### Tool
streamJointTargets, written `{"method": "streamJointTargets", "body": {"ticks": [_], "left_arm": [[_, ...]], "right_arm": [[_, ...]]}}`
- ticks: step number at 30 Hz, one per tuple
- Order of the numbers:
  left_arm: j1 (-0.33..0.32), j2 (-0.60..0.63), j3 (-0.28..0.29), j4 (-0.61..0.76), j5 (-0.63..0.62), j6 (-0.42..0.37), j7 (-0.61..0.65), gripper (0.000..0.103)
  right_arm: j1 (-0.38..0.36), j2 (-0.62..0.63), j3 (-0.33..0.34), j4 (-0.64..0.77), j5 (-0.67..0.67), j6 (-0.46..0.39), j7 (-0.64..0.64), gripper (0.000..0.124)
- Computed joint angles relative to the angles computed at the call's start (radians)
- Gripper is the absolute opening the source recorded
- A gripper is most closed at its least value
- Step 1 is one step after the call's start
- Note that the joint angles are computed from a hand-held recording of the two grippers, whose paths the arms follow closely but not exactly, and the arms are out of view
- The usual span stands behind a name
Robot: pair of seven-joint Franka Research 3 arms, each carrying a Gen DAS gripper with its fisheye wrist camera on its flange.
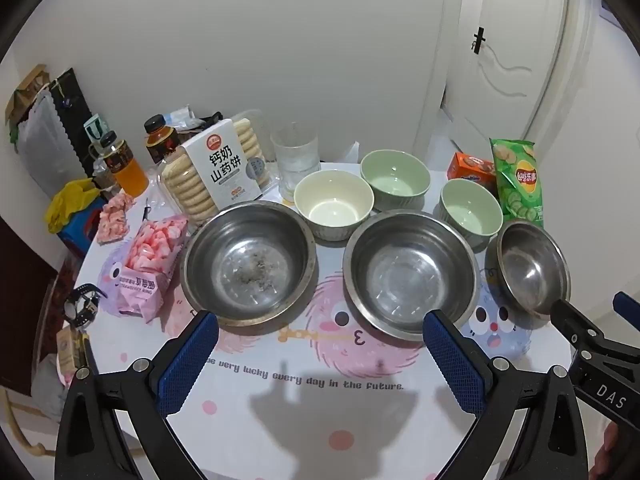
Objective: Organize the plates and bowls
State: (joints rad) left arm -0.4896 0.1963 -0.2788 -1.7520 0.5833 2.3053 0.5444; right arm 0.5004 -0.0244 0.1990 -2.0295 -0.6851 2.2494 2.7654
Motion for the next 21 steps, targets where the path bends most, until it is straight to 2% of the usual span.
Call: {"method": "streamJointTargets", "body": {"ticks": [10, 11, 21], "left_arm": [[0.017, -0.028, 0.001, -0.049, -0.007, 0.036, 0.013, 0.103], [0.011, -0.019, -0.001, -0.019, -0.005, 0.004, 0.008, 0.103], [0.009, -0.017, -0.002, -0.017, 0.002, 0.001, 0.002, 0.103]], "right_arm": [[0.000, 0.000, 0.000, -0.002, -0.008, 0.001, 0.005, 0.103], [0.000, 0.000, 0.000, -0.002, -0.008, 0.002, 0.004, 0.103], [0.001, 0.001, -0.001, -0.004, -0.011, 0.003, 0.007, 0.103]]}}
